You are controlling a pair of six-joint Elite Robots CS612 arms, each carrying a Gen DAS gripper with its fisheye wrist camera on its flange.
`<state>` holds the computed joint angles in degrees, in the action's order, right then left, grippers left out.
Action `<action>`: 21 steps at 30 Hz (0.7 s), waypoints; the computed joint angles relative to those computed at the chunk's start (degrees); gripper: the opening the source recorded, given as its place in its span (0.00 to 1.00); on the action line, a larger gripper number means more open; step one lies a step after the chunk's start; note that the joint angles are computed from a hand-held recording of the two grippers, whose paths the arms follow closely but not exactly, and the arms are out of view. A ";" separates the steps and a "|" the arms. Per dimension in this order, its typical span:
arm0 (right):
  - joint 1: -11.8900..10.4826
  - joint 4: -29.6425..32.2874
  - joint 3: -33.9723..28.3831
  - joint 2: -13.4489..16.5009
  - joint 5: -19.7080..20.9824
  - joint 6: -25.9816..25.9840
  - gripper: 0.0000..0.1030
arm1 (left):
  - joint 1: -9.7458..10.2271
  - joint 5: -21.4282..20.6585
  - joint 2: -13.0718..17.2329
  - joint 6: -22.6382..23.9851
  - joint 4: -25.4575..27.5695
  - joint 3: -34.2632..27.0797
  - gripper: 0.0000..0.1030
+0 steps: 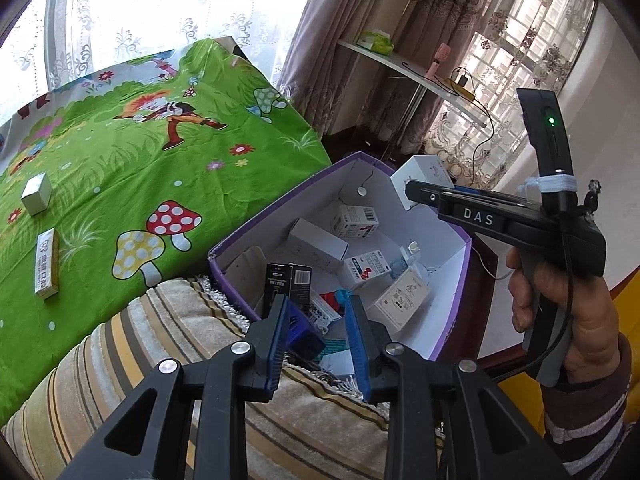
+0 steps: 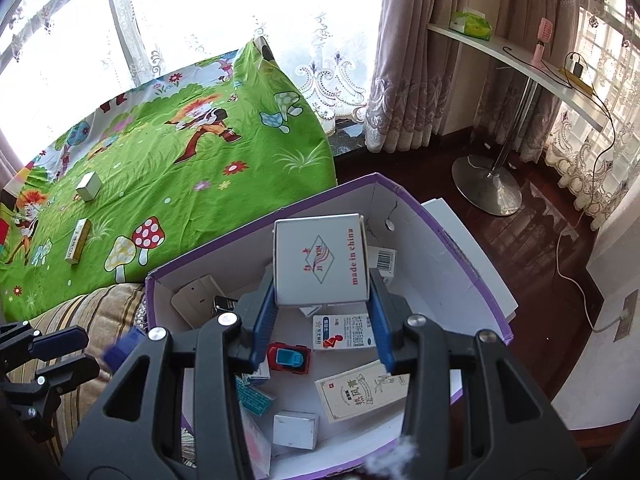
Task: Organize rigid objects
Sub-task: 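Lower both items into the purple box and open both grippers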
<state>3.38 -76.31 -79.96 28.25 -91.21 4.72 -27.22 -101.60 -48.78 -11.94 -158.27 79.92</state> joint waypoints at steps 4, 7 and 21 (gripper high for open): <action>0.07 -0.62 0.01 0.04 -1.71 0.39 0.45 | -0.20 -1.72 0.36 1.29 0.83 -0.63 0.30; -0.01 -0.31 0.14 -0.10 -2.02 0.86 0.46 | -0.21 -1.74 0.42 1.26 1.09 -0.76 0.33; 0.02 -0.08 0.43 -0.28 -1.12 1.26 0.62 | 0.48 -2.43 0.60 -1.85 0.95 -0.83 0.35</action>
<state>3.41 -76.39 -79.53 27.97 -92.33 5.98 -26.74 -104.03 -48.18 -13.78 -157.31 79.09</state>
